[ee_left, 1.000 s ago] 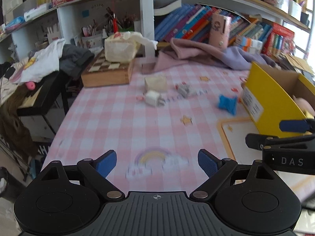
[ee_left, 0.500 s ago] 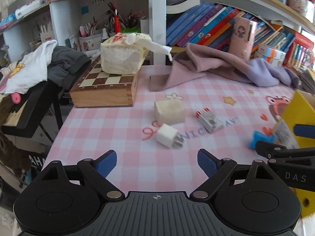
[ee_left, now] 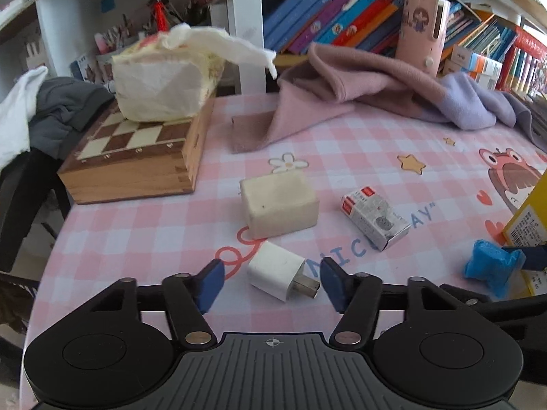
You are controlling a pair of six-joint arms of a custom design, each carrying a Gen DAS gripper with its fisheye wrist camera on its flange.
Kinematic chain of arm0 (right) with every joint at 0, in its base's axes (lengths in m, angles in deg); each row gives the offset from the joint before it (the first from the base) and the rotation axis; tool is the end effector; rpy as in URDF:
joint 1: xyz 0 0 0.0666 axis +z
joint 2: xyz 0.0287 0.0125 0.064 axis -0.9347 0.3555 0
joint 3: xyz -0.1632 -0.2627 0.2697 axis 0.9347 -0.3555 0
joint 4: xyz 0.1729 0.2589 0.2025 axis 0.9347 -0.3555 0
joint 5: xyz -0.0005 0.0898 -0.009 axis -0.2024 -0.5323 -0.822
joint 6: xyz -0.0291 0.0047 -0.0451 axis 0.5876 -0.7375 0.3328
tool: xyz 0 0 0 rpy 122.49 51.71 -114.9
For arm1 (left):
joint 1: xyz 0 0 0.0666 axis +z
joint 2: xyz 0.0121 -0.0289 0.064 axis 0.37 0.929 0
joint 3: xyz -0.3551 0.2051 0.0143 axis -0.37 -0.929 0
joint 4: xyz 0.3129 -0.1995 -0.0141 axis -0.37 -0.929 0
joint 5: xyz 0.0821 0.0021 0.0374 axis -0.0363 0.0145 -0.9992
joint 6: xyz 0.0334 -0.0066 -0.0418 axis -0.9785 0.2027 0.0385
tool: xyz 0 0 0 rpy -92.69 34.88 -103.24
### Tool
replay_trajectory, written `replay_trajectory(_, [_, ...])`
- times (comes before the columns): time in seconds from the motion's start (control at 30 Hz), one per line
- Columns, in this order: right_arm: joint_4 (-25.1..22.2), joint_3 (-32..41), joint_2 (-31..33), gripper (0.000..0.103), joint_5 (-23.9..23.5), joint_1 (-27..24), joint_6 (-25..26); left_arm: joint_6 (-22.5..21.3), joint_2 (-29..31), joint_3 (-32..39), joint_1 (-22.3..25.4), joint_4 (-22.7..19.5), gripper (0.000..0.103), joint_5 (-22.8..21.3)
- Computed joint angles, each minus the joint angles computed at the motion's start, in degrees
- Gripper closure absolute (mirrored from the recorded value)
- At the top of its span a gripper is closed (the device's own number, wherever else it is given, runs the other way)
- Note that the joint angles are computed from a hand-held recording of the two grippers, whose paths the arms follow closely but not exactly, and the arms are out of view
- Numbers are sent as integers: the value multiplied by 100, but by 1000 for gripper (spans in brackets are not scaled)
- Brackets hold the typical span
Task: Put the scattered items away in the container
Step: 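Close the right tool on the blue piece while the left tool grips the white charger plug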
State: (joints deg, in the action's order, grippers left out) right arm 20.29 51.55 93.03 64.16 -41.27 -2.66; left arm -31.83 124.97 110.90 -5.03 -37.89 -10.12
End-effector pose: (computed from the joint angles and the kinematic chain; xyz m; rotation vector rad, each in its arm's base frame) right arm 0.6479 0.3357 0.2798 -0.3923 2.4941 0.0229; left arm 0.6118 -0.2950 0.2654 -0.0737 2.4361 0.0561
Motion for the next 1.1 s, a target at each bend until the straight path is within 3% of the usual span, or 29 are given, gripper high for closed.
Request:
replay_trajectory(0.13, [126,-104,-44,52,-256,-29,-122,27,15,-44,22,99,66,1])
replay_trajectory(0.23, [234,-164,-74,70,-451,-43,-144,30,-30,-156,53,277,69,66])
replay_trajectory(0.37, [375,-295,-172,81,-788,-70,-142,144,-189,-352,41,374,69,51])
replay_trajectory(0.7, [1047,-1151,-900,81,-1063,-25,50,324,-1073,-1260,-178,683,69,-58])
replay_trajectory(1.1, [1713,-2717,-2236,81,-1257,113,307,714,-2163,-2210,-745,917,69,-470])
